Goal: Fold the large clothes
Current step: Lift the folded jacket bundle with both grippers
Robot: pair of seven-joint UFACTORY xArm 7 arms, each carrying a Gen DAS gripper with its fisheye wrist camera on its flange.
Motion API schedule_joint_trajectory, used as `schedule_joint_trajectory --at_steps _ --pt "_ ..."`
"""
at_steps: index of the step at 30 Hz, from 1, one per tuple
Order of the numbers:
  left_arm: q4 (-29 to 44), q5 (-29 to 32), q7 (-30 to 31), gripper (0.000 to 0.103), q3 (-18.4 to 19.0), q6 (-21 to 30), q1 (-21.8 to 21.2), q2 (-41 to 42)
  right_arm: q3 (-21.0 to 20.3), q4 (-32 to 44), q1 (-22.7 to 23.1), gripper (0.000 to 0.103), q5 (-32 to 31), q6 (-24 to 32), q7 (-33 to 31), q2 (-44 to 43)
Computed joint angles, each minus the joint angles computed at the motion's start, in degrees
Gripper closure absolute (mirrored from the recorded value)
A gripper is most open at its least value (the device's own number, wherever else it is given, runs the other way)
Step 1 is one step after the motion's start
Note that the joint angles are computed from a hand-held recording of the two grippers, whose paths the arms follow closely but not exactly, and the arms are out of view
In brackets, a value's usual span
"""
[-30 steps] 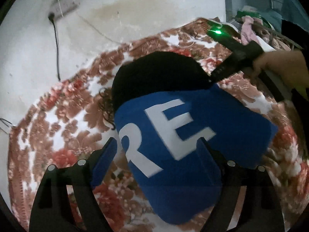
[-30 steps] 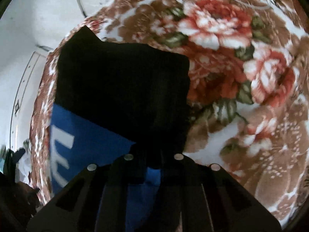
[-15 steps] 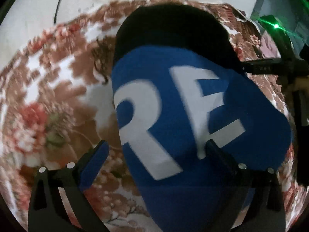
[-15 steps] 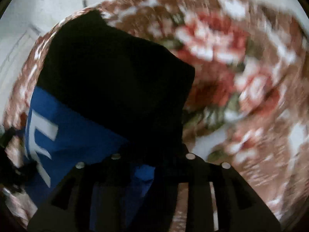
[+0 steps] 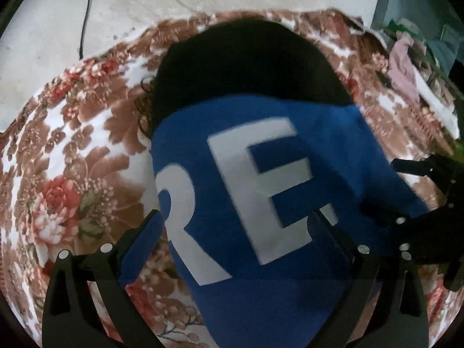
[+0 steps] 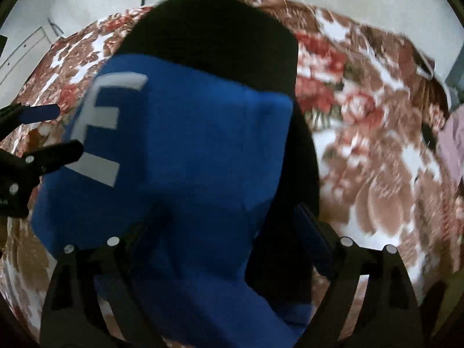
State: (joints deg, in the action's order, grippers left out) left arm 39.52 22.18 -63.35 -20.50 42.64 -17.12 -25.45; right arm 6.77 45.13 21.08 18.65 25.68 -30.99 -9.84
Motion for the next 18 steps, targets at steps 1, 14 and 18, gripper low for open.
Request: schedule_joint_trajectory --at_steps 1,14,18 --pt "-1.01 -0.34 -0.1 0.005 0.31 -0.53 0.0 0.23 -0.38 -0.25 0.01 0.013 0.5 -0.41 -0.91 0.16" --pt "-10.43 -8.72 4.55 0.006 4.72 0.98 -1.31 -12.38 -4.23 1.04 -4.79 0.009 5.33 12.46 -4.11 -2.19" --pt "-15.83 -16.56 6.62 0.006 8.31 -7.77 -3.21 -19.8 -5.53 6.42 -5.95 0.005 9.34 19.41 -4.58 -1.57"
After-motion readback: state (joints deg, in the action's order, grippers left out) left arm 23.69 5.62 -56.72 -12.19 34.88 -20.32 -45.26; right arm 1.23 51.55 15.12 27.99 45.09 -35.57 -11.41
